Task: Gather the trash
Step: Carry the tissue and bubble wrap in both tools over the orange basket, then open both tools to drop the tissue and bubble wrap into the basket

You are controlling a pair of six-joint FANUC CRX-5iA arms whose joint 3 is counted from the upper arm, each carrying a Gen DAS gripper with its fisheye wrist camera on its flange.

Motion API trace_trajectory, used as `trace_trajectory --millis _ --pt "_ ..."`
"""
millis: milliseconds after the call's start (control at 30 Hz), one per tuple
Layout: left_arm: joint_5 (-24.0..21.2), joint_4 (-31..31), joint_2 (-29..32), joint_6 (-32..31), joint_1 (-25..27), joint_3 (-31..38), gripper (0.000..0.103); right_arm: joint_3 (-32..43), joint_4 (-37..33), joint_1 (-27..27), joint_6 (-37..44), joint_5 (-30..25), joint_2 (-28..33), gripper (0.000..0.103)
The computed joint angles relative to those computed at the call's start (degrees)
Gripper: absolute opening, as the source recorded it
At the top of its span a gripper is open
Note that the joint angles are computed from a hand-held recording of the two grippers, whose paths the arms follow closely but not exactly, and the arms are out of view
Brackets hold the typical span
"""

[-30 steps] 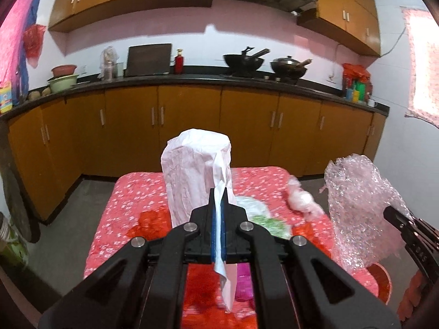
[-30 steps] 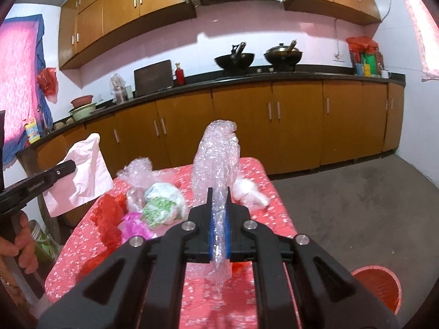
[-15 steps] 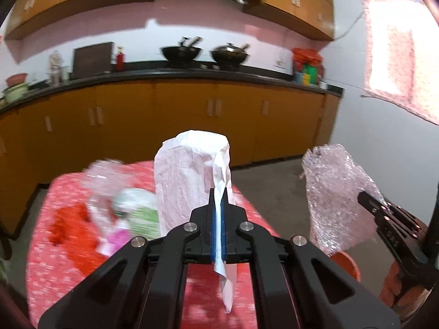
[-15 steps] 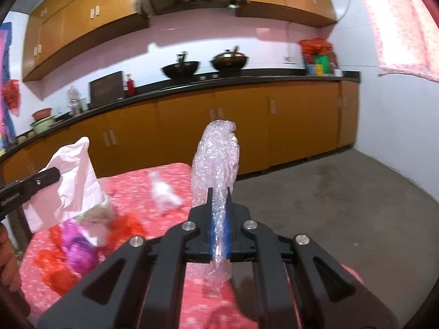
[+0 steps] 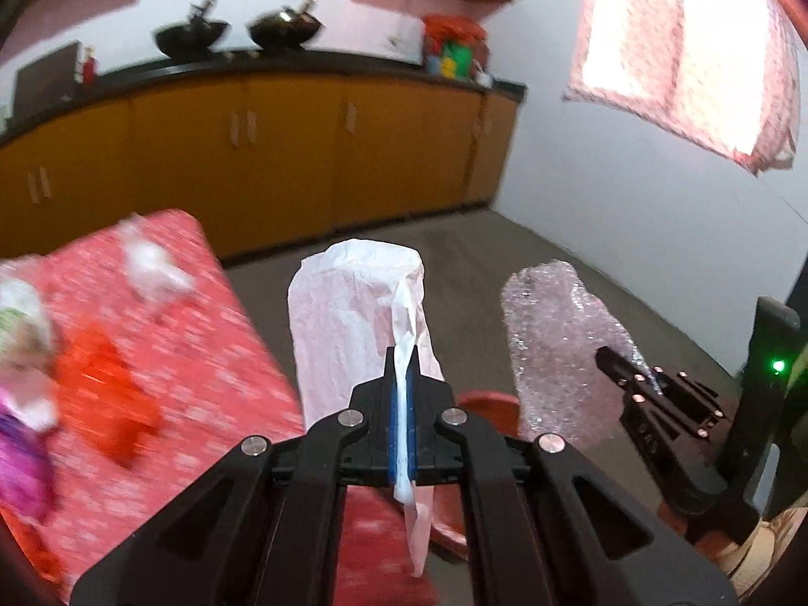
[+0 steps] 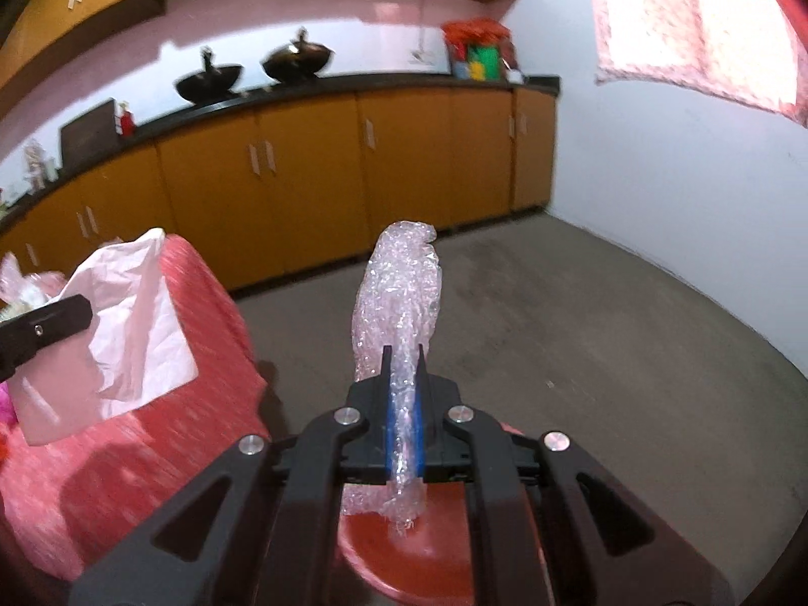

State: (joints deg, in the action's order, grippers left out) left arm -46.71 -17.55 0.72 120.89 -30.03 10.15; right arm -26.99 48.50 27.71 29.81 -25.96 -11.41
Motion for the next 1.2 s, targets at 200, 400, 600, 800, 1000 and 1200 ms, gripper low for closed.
trace_trajectory --millis 200,400,600,800,1000,1200 --pt "-0.88 4.67 7.26 -3.98 -2.31 2.83 0.002 -0.63 -8.30 -3.04 5.75 -1.28 1.80 0.007" --pt "-3.17 8.05 12.74 -7.30 -3.02 5.10 0.002 0.03 -18.01 -5.06 13.12 -1.60 4.51 0.007" --pt "-5.08 10.51 18.34 -9.12 -3.42 9.11 0.002 0.28 -22.04 -6.41 17.13 -1.14 6.77 0.007" --pt "-7.79 12.66 21.77 -11.17 -3.00 11.47 0.002 4.26 -27.97 -7.55 22.97 -2.17 10.73 0.010" --pt "-9.38 12.90 24.50 -10.46 -3.21 14.43 0.003 7.44 -33.22 -8.69 28.53 -2.63 13.05 0.016" --pt "-9.16 13.18 25.06 -10.70 -2.63 14.37 0.015 7.02 -31.62 -9.04 27.12 -1.79 12.92 0.025"
